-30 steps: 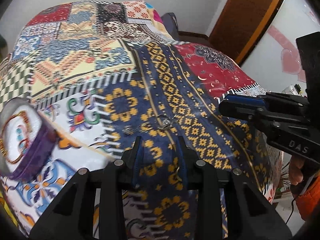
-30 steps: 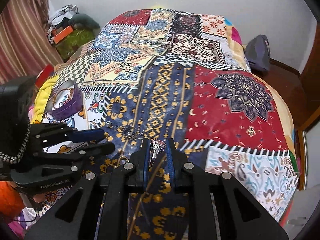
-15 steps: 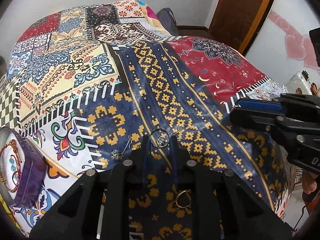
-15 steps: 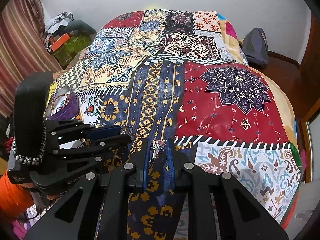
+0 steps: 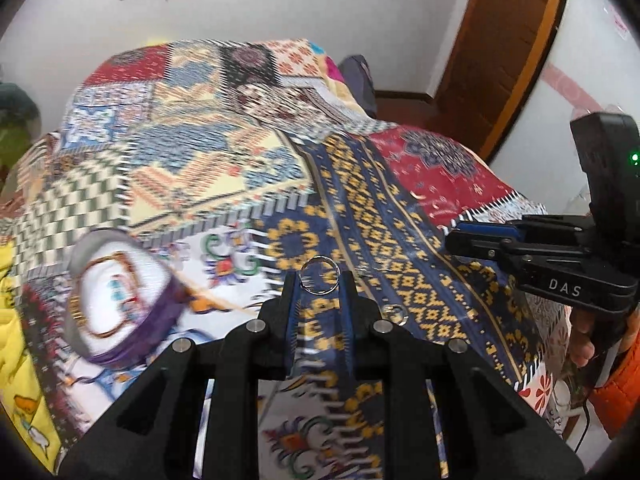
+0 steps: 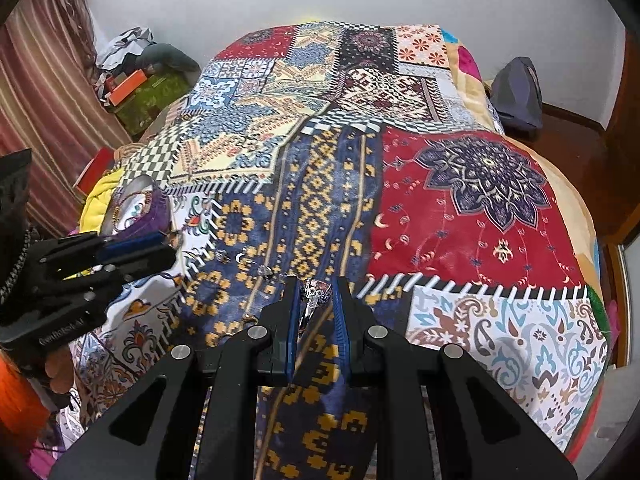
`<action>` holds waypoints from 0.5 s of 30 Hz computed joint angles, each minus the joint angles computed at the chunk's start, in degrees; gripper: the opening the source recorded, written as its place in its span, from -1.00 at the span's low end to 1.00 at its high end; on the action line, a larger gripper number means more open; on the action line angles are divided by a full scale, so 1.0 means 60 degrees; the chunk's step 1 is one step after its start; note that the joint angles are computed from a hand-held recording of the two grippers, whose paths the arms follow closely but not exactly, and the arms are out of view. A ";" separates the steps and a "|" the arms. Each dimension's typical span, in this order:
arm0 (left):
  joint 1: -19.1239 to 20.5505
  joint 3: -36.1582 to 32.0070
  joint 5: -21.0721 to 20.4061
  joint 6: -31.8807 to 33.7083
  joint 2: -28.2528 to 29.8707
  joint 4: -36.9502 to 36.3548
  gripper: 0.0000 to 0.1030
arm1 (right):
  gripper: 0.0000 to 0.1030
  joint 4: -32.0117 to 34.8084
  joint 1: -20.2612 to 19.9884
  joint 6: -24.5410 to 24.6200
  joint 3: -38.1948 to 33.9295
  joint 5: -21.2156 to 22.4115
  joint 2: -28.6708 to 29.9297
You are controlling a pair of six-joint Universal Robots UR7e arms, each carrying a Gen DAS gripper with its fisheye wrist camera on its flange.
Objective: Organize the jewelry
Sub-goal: 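Grasp a gold ring with the left tool while the right tool holds the keychain, then carry the keychain and ring to the tin and open both tools over it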
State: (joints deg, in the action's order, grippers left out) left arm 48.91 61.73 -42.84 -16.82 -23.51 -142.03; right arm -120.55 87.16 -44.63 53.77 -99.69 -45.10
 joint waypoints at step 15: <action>-0.0390 0.2007 0.1674 -0.0130 -0.1481 -0.2075 -0.65 | -0.72 -0.0707 0.0759 -0.0351 0.0604 0.0872 -0.0216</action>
